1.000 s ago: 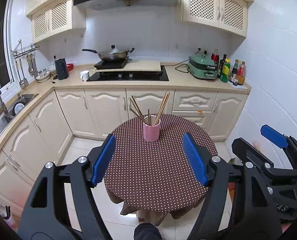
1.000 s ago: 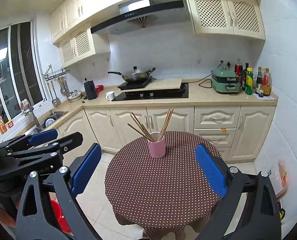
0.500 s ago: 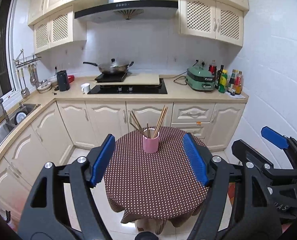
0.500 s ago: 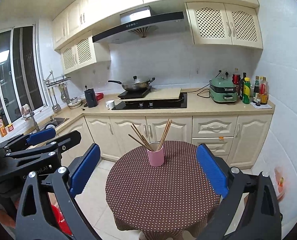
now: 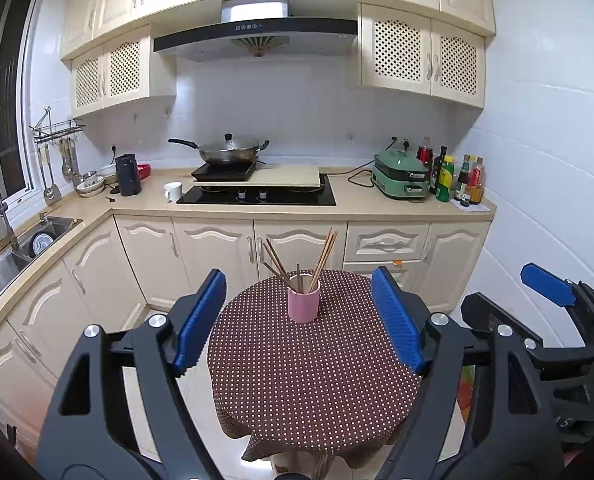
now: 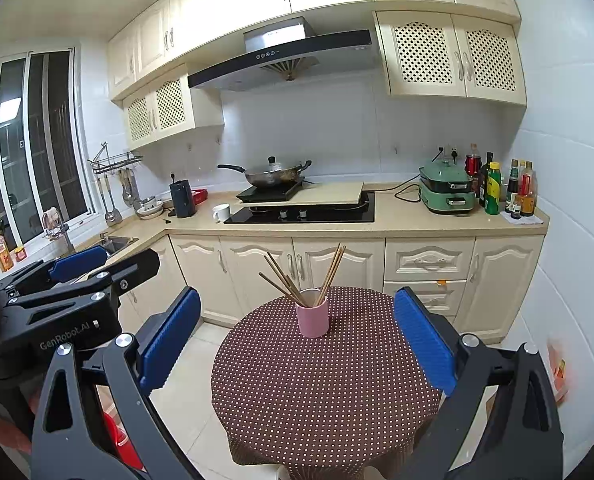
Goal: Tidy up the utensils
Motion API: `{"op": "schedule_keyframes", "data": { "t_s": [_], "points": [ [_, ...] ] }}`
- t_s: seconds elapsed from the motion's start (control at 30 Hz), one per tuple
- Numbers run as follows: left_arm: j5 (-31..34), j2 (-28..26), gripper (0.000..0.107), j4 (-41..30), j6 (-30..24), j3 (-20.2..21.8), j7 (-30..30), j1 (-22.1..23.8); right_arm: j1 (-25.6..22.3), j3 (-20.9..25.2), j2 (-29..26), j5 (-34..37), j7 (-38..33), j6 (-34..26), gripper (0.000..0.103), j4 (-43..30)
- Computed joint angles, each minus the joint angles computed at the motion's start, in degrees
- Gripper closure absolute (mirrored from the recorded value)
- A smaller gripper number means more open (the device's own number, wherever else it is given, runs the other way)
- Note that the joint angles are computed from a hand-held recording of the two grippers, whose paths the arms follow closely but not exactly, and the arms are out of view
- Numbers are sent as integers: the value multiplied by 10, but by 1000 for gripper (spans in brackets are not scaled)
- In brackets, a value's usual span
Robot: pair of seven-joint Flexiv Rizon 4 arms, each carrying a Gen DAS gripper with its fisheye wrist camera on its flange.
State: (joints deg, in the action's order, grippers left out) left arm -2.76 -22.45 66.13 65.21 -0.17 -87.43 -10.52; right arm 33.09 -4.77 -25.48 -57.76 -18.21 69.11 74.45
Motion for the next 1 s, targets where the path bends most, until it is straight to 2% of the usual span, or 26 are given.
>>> {"op": "schedule_keyframes", "data": {
  "t_s": [0.13, 0.43, 1.0],
  "points": [
    [0, 3, 31, 12, 16, -1, 8, 2, 2, -5, 0, -13, 11, 3, 9, 1],
    [-1, 6, 29, 12, 4, -1, 11, 2, 0, 2, 6, -10, 15, -7, 9, 6],
    [2, 3, 29, 5, -17, -3, 8, 6, -1, 10, -8, 38, -22, -19, 9, -12]
  ]
}}
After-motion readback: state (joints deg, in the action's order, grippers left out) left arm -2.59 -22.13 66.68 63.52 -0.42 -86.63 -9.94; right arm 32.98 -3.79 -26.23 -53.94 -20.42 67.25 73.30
